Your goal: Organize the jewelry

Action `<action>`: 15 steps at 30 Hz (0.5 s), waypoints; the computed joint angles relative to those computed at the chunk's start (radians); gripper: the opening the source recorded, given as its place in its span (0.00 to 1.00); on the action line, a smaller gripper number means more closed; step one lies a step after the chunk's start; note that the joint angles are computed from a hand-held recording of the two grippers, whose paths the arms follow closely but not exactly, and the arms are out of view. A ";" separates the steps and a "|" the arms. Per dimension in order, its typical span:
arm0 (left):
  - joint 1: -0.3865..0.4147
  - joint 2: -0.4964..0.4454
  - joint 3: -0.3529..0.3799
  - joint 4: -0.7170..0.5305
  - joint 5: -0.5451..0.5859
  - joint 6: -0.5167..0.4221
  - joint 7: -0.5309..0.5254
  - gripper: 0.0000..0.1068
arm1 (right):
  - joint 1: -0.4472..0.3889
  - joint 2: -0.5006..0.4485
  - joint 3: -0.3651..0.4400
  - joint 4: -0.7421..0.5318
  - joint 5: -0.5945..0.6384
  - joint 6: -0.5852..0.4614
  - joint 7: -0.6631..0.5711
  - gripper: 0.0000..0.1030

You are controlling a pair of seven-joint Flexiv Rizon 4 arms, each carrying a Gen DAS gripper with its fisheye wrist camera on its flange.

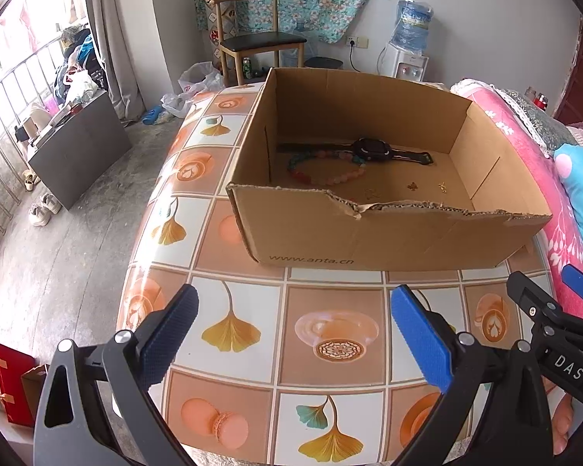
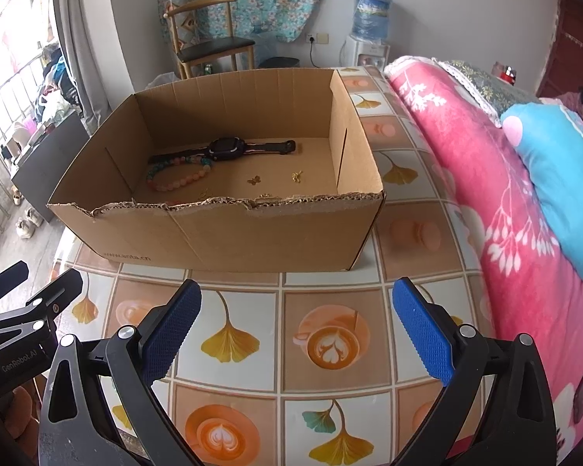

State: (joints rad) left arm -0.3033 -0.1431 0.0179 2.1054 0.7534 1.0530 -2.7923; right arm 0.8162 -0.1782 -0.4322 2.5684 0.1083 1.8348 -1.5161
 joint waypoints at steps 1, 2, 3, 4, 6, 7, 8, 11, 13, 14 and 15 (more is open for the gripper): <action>0.000 0.000 0.000 0.001 0.000 0.001 -0.001 0.91 | 0.000 0.000 0.000 0.000 0.000 0.000 0.000 0.92; 0.001 -0.001 0.000 0.001 -0.002 0.003 -0.001 0.91 | -0.005 0.000 0.005 0.000 -0.001 0.000 0.000 0.92; 0.001 0.000 0.001 0.003 -0.002 0.003 -0.001 0.91 | -0.008 0.000 0.008 0.000 -0.002 0.001 0.001 0.92; 0.002 0.001 0.001 0.004 -0.002 0.004 -0.001 0.91 | -0.008 0.000 0.008 0.000 -0.001 0.000 0.001 0.92; 0.004 0.002 0.002 0.007 -0.004 0.009 0.001 0.91 | 0.001 0.000 0.001 0.000 0.002 0.002 -0.001 0.92; 0.005 0.002 0.003 0.008 -0.004 0.011 0.000 0.91 | 0.000 0.001 0.001 0.000 0.002 0.000 -0.001 0.92; 0.005 0.002 0.003 0.008 -0.004 0.011 -0.002 0.91 | 0.003 0.001 -0.002 0.001 0.002 -0.001 -0.001 0.92; 0.007 0.003 0.003 0.011 -0.003 0.014 0.000 0.91 | 0.014 0.003 -0.013 0.003 0.001 -0.001 0.001 0.92; 0.008 0.003 0.003 0.011 -0.003 0.015 0.000 0.91 | 0.004 0.002 -0.003 0.002 -0.002 -0.001 0.002 0.92; 0.008 0.003 0.003 0.010 -0.003 0.014 0.000 0.91 | 0.007 0.002 -0.007 0.002 -0.001 -0.001 0.002 0.92; 0.008 0.003 0.003 0.011 -0.004 0.014 0.001 0.91 | 0.015 0.002 -0.014 0.003 0.001 0.000 0.001 0.92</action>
State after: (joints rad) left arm -0.2955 -0.1402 0.0209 2.1160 0.7499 1.0669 -2.7914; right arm 0.8315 -0.1765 -0.4464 2.5712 0.1089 1.8346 -1.5148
